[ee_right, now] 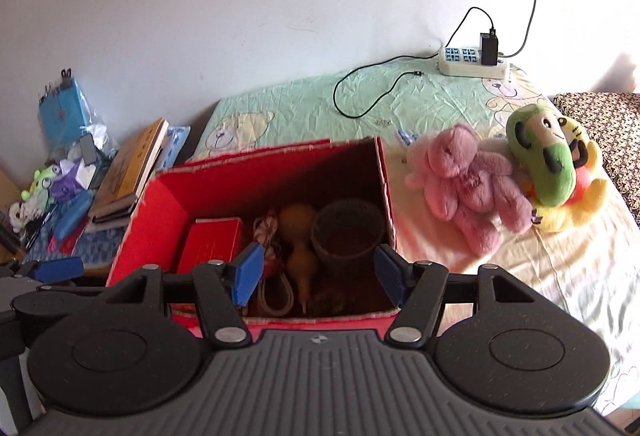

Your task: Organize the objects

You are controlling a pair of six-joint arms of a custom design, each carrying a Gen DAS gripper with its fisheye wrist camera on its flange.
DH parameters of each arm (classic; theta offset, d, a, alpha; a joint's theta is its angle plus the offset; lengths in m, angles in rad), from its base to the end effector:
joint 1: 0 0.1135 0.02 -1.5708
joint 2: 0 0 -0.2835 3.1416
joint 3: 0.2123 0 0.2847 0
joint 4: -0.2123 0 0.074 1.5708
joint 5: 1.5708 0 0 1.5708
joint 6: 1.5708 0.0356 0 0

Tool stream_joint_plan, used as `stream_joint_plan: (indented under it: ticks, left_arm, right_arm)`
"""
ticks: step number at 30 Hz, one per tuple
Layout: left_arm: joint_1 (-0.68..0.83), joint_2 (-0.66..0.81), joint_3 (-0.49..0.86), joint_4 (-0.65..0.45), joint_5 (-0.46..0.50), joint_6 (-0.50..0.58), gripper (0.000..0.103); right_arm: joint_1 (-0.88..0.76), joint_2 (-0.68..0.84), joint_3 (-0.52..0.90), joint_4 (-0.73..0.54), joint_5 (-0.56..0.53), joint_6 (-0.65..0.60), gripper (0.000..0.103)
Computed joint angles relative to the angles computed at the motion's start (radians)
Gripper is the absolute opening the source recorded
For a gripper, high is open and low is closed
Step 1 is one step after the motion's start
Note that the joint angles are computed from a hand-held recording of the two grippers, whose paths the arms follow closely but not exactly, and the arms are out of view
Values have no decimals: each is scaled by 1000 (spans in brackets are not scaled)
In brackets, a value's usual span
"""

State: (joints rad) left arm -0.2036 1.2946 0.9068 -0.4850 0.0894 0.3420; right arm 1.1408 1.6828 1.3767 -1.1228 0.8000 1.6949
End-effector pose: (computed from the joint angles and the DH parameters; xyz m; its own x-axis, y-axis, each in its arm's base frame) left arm 0.2867 -0.0624 0.2527 -0.6205 0.4692 -0.6284 0.4943 0.8561 0.1511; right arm 0.1687 0.3067 0.2707 -0.5354 0.4911 -0.6872 0.4827 0.8455 0.2282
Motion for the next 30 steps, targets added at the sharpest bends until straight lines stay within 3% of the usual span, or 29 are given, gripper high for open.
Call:
stream_joint_plan:
  ticks: [20,30]
  left_arm:
    - [-39,169,37,49,-38,-32,100]
    - [-41,187,39,57,-43,-30,100]
  right_arm:
    - [-97,-1,-93,201,-94,-159,62]
    - [-120,5,-112,241,-126,-197,61]
